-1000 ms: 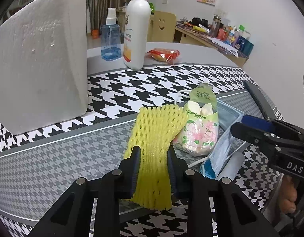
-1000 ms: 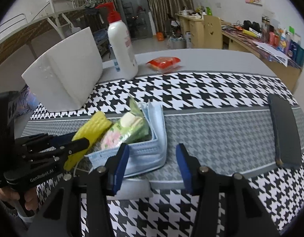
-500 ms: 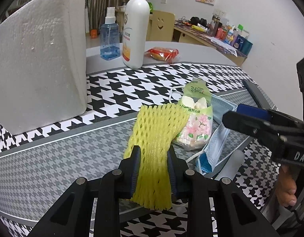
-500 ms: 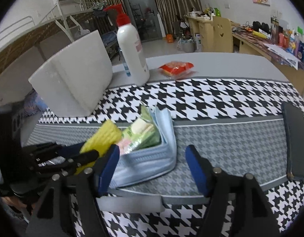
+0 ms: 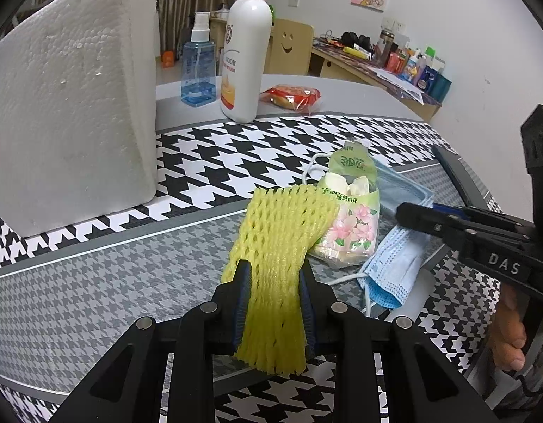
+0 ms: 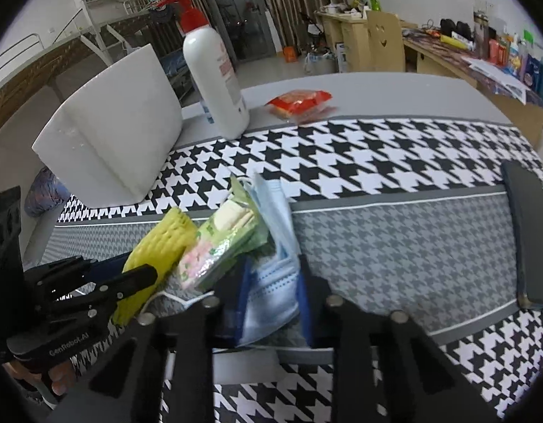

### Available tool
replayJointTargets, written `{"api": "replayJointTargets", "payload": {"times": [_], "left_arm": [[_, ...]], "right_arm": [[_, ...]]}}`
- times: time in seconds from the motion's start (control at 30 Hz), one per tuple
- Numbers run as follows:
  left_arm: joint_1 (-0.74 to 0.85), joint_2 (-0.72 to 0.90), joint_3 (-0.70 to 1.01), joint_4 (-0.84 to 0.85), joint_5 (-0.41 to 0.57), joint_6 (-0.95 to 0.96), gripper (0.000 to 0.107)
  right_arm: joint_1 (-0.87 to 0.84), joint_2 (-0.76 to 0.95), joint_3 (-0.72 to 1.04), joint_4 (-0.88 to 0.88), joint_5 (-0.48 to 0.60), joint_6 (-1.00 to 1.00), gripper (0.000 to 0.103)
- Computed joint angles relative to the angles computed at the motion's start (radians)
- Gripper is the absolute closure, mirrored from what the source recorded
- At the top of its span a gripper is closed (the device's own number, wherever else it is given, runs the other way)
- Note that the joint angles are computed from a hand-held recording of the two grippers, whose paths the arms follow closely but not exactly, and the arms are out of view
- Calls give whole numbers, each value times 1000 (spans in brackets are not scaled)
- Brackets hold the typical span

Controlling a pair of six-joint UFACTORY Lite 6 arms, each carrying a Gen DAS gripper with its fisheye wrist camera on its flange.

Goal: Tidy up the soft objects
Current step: 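Close the right tool on the blue face mask while the left tool lifts the sponge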

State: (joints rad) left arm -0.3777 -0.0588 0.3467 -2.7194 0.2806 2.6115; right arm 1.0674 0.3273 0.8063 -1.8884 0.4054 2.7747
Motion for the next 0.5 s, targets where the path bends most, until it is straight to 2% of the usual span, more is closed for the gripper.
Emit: {"api": "replayJointTargets", "payload": {"times": [0.23,0.33,0.5], "left_arm": [[21,-24,-15,29,-2,-20,94],[30,-72,-40,92,-5,-75,96],[39,-213,-93,189,-39,-175,96]], "right_arm": [[104,-125,-67,304,139,-205,87],[153,-173,-83,413,213,-265,87],[222,-224,-105,449,276,-263,87]]}}
